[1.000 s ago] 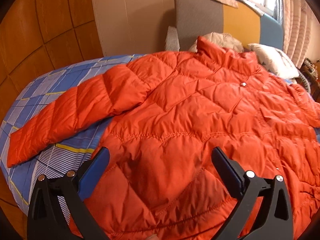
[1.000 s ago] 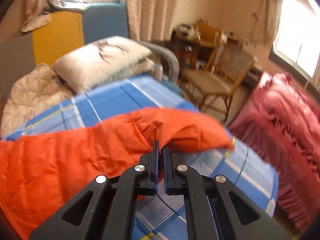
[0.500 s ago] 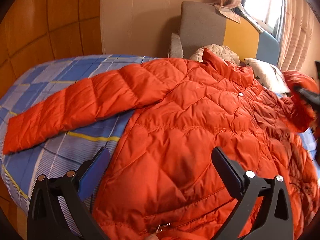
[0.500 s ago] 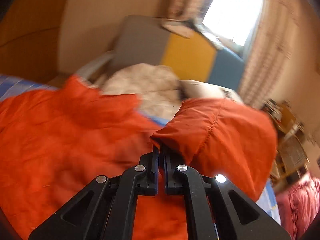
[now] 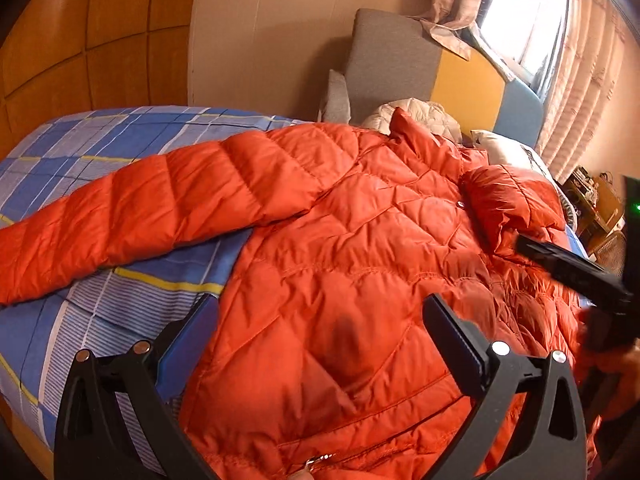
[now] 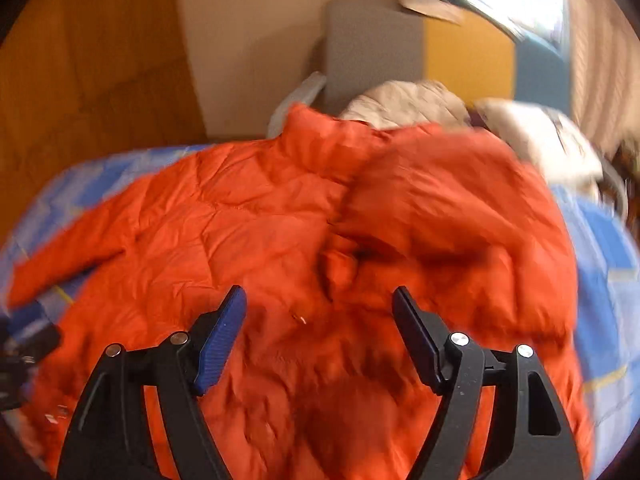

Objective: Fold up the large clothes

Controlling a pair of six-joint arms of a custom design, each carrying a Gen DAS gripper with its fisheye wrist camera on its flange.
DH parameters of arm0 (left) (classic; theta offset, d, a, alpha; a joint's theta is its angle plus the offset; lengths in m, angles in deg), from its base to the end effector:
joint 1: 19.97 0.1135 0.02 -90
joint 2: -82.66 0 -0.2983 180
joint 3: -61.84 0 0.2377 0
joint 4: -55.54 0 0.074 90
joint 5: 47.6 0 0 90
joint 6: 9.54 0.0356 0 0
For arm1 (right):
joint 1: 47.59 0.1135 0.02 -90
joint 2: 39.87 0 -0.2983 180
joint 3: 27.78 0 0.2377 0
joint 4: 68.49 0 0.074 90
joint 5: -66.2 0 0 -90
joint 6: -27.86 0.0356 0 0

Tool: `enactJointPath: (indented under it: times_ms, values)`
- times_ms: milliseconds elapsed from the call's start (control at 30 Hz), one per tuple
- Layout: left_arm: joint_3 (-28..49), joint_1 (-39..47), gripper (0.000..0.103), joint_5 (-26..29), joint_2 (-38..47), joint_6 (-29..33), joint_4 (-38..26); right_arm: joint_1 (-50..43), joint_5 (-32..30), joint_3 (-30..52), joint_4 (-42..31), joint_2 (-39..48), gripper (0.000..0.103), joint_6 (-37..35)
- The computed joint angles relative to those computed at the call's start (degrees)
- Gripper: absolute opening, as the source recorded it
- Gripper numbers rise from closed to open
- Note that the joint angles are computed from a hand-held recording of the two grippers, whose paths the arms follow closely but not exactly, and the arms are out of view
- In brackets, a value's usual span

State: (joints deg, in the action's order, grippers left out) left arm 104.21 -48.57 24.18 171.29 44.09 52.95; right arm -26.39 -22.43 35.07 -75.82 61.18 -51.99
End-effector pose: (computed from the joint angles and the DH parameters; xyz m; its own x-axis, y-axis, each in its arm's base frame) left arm 0.2232 -0.1090 0.1588 -0.6948 -0.2627 -0.6695 -0.1714 0.9646 -0.2006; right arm 0.3180 0.1224 0.1811 -0.7159 -0.0887 -0.6926 -0.2232 0.9689 0.1067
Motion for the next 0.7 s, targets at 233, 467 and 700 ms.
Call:
enactJointPath:
  times_ms: [233, 467, 700]
  values:
    - [2.2, -2.17, 0.101, 0.59, 3.43, -0.6, 0.13, -14.0, -6.75, 3.46, 0.93, 2.88, 0.081, 14.78]
    - [3.82, -2.31, 0.101, 1.89, 4.42, 0.67, -0.34, -11.49, -28.53, 12.3, 5.89, 7.41, 0.078, 14.54]
    - [9.13, 0.78, 0.101, 8.38, 8.23, 2.53, 1.35, -12.91, -27.2, 5.51, 5.52, 1.54, 0.077, 14.07]
